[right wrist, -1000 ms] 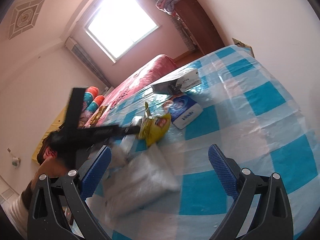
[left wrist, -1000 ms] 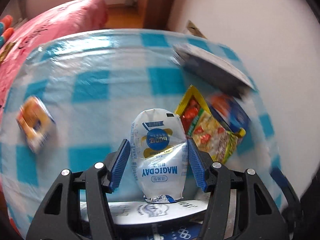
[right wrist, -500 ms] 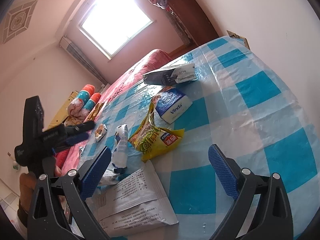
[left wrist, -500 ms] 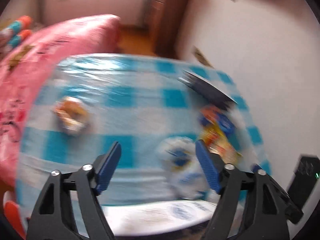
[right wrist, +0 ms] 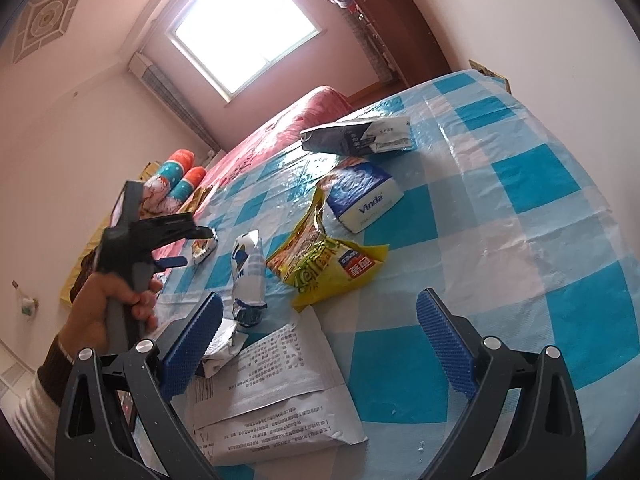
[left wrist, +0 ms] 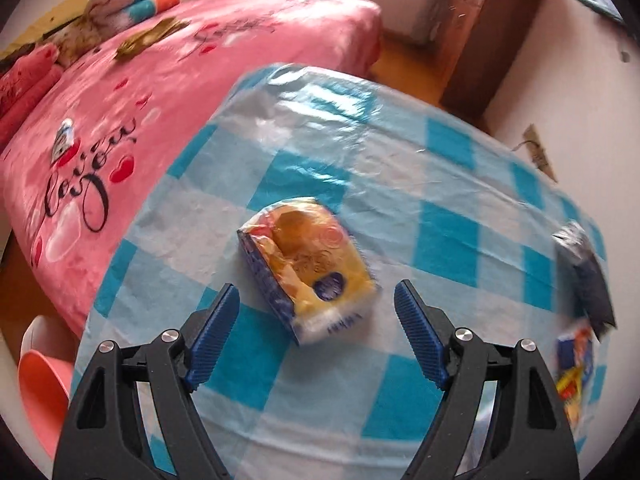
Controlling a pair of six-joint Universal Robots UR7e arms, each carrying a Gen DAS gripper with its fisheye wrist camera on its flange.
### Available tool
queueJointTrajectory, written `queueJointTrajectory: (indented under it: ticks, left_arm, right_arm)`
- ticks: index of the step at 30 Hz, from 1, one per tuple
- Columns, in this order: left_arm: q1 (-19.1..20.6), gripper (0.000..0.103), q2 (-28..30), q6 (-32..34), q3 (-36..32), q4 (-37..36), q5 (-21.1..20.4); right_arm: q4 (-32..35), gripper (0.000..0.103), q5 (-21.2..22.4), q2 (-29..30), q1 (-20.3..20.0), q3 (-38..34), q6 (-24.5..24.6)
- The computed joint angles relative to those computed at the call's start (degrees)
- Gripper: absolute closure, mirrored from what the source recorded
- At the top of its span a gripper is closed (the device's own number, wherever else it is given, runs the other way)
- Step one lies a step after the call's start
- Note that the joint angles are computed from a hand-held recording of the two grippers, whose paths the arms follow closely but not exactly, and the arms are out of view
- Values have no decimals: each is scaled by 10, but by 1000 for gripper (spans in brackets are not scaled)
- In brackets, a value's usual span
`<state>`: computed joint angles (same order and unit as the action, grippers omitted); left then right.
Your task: Collect trash
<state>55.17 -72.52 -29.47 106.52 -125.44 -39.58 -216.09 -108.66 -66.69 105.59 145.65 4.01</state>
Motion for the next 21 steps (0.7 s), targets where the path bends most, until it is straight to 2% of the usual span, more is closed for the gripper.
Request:
queueJointTrajectory:
  ticks: [2,9,10,14,21]
  left_arm:
    - [7,23,8,-9,-11,8,-4]
    - [7,23,31,-2,-29,24,25]
    - [6,25,34,0,-30,29,31]
    - [-3,48,30,14,-19,18,41]
    - [-9,55,13,46,1,-13,14]
  right_arm:
    - [4,7,-1,1,2,-1,-3]
    - [13,7,-11,6,15,-5,-18]
    - [16,7,-11,6,16,-5,-19]
    - [29,7,-11,6,19,-7,-25]
    - [67,7,-17,13,31,-21,-50]
